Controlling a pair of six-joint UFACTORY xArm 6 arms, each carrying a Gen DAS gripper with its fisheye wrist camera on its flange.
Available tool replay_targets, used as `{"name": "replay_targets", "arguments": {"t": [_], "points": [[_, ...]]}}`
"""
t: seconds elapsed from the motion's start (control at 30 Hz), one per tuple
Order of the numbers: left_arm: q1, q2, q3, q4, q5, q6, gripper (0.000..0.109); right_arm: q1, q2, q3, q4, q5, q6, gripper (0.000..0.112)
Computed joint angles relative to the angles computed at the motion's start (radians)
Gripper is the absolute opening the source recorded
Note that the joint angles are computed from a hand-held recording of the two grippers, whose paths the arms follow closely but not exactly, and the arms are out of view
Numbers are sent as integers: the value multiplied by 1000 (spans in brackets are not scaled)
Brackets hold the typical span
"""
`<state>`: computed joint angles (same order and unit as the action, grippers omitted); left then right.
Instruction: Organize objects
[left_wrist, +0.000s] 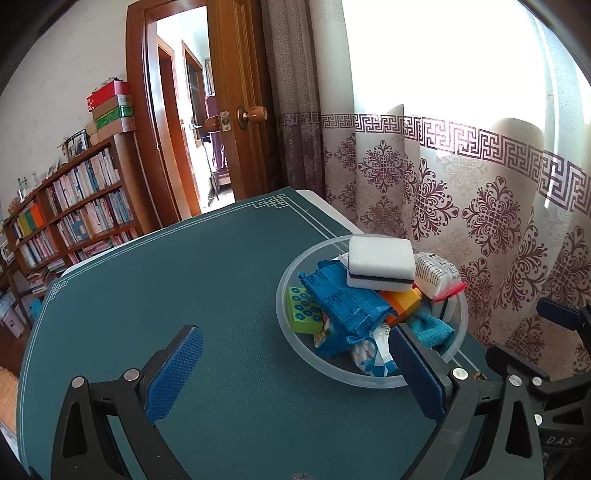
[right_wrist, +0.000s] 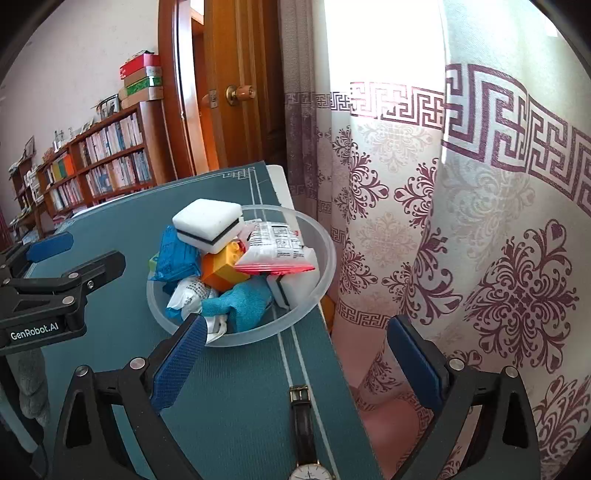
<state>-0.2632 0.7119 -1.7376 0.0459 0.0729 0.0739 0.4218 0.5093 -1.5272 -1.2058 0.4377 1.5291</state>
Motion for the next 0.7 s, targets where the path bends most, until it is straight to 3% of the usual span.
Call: {"name": "replay_targets", "arguments": {"t": [0.1,0.2,0.4,0.6,0.7], "points": [[29,-18,30,191,-19,-192,102,16,14,-14,21,-4,-40,99],[47,-32,48,296,-21,-302,102,27,24,-26,40,-5,-72,99],[62,-54,84,329,-38,-341,102,40,38,-43,75,-5,-103,99],[77,-67,101,472,-57,-462,102,49,50,-61,100,13,-126,99],[75,-74,114,450,-65,-439,102,50,50,-62,103,16,-126,99]]}}
